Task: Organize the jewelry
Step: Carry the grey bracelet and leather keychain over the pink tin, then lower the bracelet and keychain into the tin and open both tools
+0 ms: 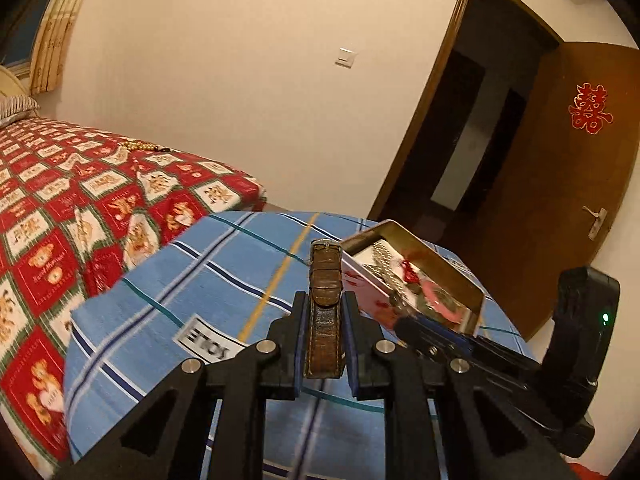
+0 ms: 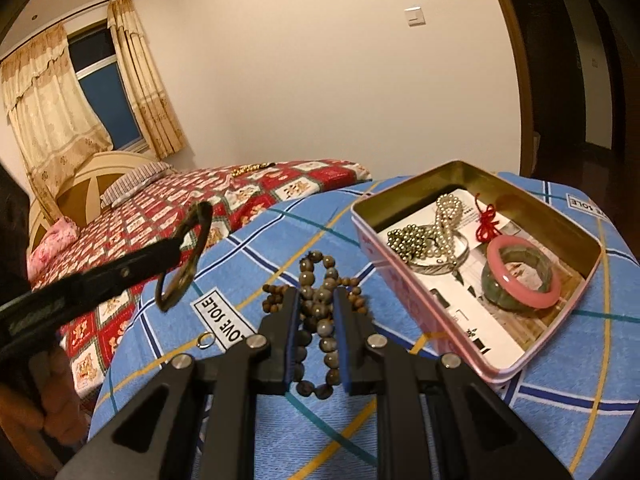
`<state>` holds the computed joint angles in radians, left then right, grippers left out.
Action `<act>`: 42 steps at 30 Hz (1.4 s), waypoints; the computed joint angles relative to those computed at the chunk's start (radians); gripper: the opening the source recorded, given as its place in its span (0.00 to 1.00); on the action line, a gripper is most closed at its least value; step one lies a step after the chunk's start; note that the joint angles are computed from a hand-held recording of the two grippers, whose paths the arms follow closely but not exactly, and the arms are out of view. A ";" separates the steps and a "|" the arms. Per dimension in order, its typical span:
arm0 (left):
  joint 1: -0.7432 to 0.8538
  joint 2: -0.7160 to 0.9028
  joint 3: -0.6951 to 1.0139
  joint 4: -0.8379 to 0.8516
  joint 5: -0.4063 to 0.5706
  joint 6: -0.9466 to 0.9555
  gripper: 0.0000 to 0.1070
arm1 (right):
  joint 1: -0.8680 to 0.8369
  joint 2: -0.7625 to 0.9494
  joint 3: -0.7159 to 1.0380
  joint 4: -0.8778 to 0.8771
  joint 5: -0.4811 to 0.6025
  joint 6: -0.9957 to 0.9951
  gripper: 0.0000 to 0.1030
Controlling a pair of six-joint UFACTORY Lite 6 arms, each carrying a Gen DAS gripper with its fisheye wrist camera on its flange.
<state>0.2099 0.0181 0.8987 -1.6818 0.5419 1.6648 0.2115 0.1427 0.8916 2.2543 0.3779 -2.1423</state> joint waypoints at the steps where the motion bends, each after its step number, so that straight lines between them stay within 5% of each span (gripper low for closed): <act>1: -0.010 -0.010 -0.014 -0.003 -0.006 0.006 0.14 | -0.003 -0.008 -0.006 0.010 0.002 -0.009 0.19; 10: -0.189 -0.037 -0.038 -0.079 -0.073 0.074 0.14 | -0.135 -0.086 -0.060 0.075 0.030 -0.083 0.19; 17: -0.304 0.111 0.129 -0.134 -0.120 0.075 0.14 | -0.289 -0.053 -0.004 0.052 0.016 -0.091 0.19; 30: -0.440 0.601 0.721 0.253 -0.189 -0.396 0.15 | -0.332 0.175 0.242 -0.140 -0.030 0.051 0.19; 39: -0.440 0.719 0.890 0.598 -0.260 -0.750 0.15 | -0.353 0.264 0.334 -0.376 -0.001 0.286 0.19; 42: -0.446 0.682 0.860 0.680 -0.316 -0.827 0.36 | -0.361 0.288 0.357 -0.443 0.033 0.355 0.20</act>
